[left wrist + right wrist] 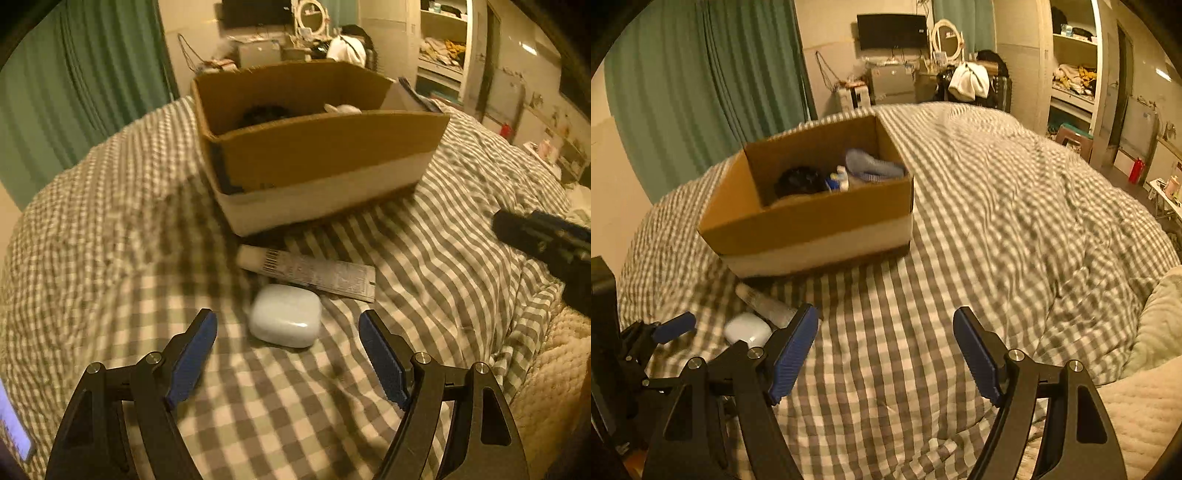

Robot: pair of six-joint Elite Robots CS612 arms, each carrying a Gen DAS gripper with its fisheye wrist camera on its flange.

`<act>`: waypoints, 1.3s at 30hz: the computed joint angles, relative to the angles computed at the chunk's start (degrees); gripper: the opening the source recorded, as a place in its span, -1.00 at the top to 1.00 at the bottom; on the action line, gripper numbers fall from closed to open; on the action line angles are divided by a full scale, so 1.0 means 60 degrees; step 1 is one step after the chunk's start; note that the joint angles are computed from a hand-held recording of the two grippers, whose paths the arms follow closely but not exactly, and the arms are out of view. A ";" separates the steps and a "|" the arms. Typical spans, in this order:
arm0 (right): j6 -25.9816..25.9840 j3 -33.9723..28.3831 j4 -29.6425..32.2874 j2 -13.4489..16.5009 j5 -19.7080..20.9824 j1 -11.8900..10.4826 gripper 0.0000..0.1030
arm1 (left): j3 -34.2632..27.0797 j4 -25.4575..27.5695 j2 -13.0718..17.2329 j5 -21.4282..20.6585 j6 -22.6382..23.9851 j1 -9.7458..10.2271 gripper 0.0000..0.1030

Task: Organize objects
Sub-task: 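Grasp the white earbud case with the left tool while the right tool reaches the toothpaste tube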

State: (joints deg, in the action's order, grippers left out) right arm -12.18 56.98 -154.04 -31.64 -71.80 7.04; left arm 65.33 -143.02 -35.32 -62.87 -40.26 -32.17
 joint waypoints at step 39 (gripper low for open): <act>-0.2617 -0.2858 0.3021 0.1724 0.0931 0.0976 -0.46 | 0.0713 0.0455 -0.0689 0.0727 -0.1398 0.0659 -0.02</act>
